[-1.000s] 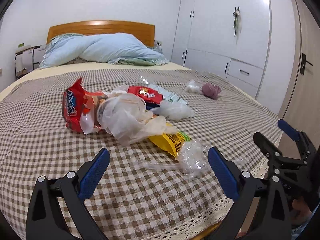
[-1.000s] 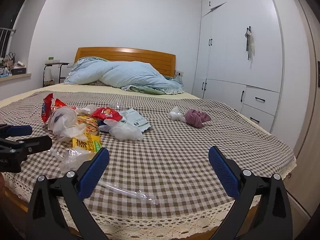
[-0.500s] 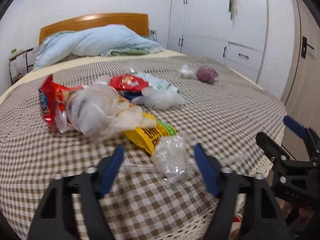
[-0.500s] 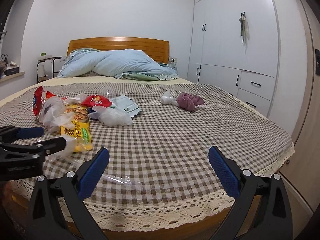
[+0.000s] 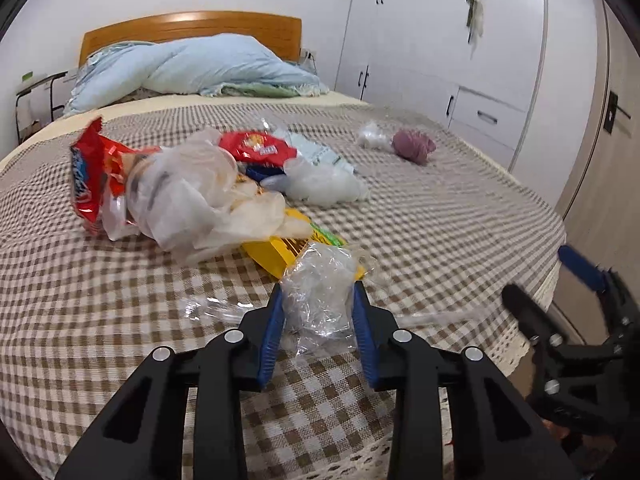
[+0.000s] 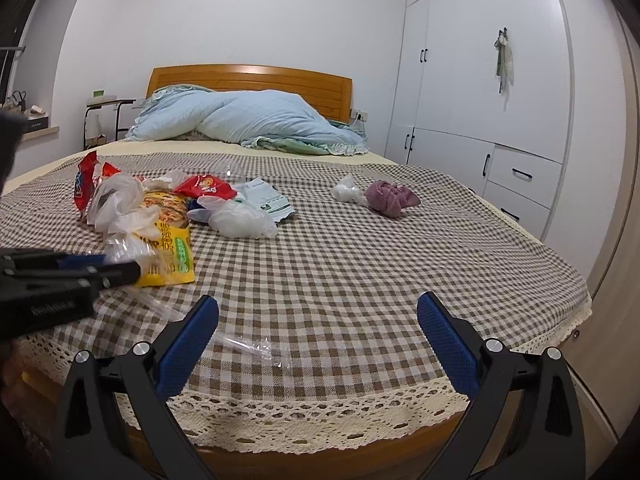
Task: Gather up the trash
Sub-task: 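Close the left tool on the crumpled clear plastic bag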
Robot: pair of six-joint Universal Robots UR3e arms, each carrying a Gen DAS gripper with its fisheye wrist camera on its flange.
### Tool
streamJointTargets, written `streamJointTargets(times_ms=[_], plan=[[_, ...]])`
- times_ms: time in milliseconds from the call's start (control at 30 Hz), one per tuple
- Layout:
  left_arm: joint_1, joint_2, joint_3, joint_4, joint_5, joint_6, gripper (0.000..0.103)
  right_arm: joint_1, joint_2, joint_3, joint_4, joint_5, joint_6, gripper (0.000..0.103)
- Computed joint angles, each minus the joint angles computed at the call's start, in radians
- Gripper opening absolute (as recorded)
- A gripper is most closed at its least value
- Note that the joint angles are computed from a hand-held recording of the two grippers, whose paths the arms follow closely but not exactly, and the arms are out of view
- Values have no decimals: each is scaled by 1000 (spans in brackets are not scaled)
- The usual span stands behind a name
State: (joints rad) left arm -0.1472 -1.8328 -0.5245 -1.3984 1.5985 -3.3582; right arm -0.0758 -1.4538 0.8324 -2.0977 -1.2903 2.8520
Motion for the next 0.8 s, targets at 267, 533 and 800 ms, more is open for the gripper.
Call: streamJointTargets(times_ms=[267,533,800], plan=[[26,76,-57,19,-20,7,31,40,14,2,-44,-12,-88,95],[66,127,-91,-12,-15,12,31,140,56,-39,-26,-98,-338,95],[134,192,-126,-42,-60,17,31,292,108,-25,-114,-301,-628,95]])
